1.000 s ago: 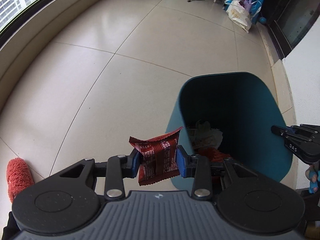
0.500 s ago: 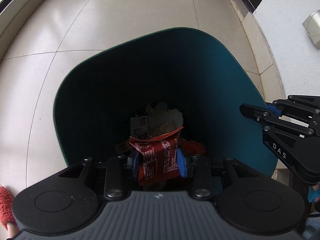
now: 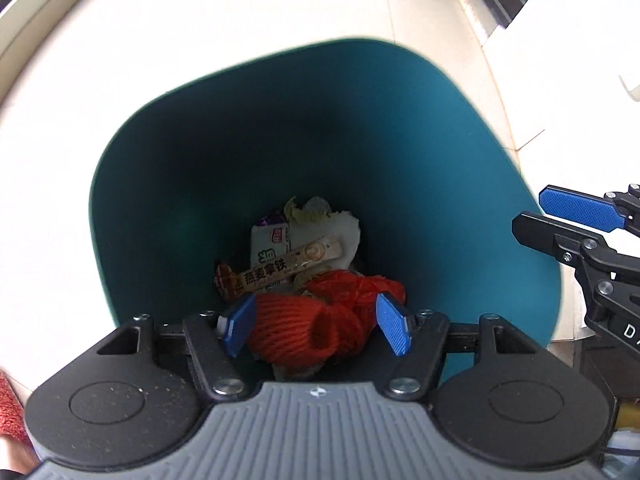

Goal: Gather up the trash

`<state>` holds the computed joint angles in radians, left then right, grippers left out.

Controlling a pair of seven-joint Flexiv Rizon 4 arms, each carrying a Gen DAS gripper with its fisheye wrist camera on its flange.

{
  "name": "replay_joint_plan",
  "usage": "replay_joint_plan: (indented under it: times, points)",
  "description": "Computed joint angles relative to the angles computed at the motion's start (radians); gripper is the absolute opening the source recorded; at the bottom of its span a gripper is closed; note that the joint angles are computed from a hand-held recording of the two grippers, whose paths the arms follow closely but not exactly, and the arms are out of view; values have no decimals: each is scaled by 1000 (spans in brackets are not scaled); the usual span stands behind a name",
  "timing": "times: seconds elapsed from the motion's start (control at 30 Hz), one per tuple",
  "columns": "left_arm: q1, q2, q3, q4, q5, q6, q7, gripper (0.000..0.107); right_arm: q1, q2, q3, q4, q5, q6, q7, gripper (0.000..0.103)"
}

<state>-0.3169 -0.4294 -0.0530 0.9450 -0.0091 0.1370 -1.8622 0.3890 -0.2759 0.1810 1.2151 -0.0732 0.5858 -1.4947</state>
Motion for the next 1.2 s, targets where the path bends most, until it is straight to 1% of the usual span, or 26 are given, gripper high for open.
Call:
replay_joint_plan:
  times: [0.03, 0.13, 0.17, 0.2, 0.23, 0.27, 0.3, 0.37, 0.43, 0.47, 0.5, 0.53, 0.6, 0.67, 0.7, 0.77, 0.8, 0.87, 0.93, 1.07, 1.13, 1.2]
  points:
    - [-9, 15, 5, 8, 18, 10, -3, 65, 0, 10, 3, 1, 1, -1, -6, 34]
    - [-17, 85, 7, 80, 32, 86, -12, 65, 2, 46, 7, 13, 1, 6, 10, 34]
    - [-19, 111, 8, 107, 41, 110, -16, 65, 2, 60, 10, 17, 6, 6, 11, 39]
    - [-21, 134, 7, 128, 50, 129, -18, 65, 4, 74, 11, 25, 2, 10, 18, 48]
    - [-22, 158, 6, 148, 59, 145, -20, 65, 4, 91, 14, 37, 3, 22, 21, 53]
    - [-23, 186, 5, 168, 71, 154, -24, 65, 4, 110, 18, 48, 8, 32, 22, 61]
    - [-24, 208, 3, 186, 84, 166, -29, 65, 4, 125, 21, 54, 12, 32, 20, 64]
    - [-28, 258, -2, 222, 121, 190, -45, 65, 12, 155, 27, 71, -3, 35, 21, 66]
    - [-22, 304, -8, 265, 127, 222, -58, 65, 20, 179, 32, 82, -15, 28, 29, 74]
    - [-17, 325, -12, 288, 127, 239, -67, 67, 24, 192, 36, 88, -18, 27, 35, 79]
    - [-12, 346, -16, 308, 124, 251, -77, 71, 29, 202, 39, 94, -22, 30, 44, 83]
    - [-8, 368, -19, 331, 124, 267, -88, 73, 33, 213, 43, 103, -27, 35, 51, 85]
    - [1, 402, -31, 352, 134, 268, -100, 73, 42, 236, 51, 126, -39, 57, 73, 95]
    - [11, 426, -44, 357, 144, 251, -113, 75, 48, 257, 57, 156, -60, 97, 109, 101]
    - [14, 441, -48, 369, 147, 258, -121, 75, 50, 266, 60, 171, -72, 118, 130, 103]
    - [21, 476, -52, 407, 147, 292, -137, 76, 53, 283, 65, 205, -107, 174, 190, 103]
    - [26, 493, -56, 420, 152, 301, -142, 80, 53, 290, 67, 222, -131, 196, 231, 103]
    - [36, 523, -64, 442, 164, 315, -142, 83, 52, 302, 70, 254, -178, 234, 307, 103]
    - [45, 547, -77, 462, 185, 317, -153, 84, 45, 318, 73, 296, -215, 291, 392, 103]
    - [61, 601, -85, 521, 187, 357, -152, 84, 24, 344, 80, 376, -296, 387, 559, 103]
    - [71, 621, -96, 540, 200, 367, -155, 84, 21, 353, 85, 404, -327, 409, 593, 103]
    - [79, 640, -101, 563, 200, 385, -155, 84, 25, 353, 88, 414, -336, 416, 582, 103]
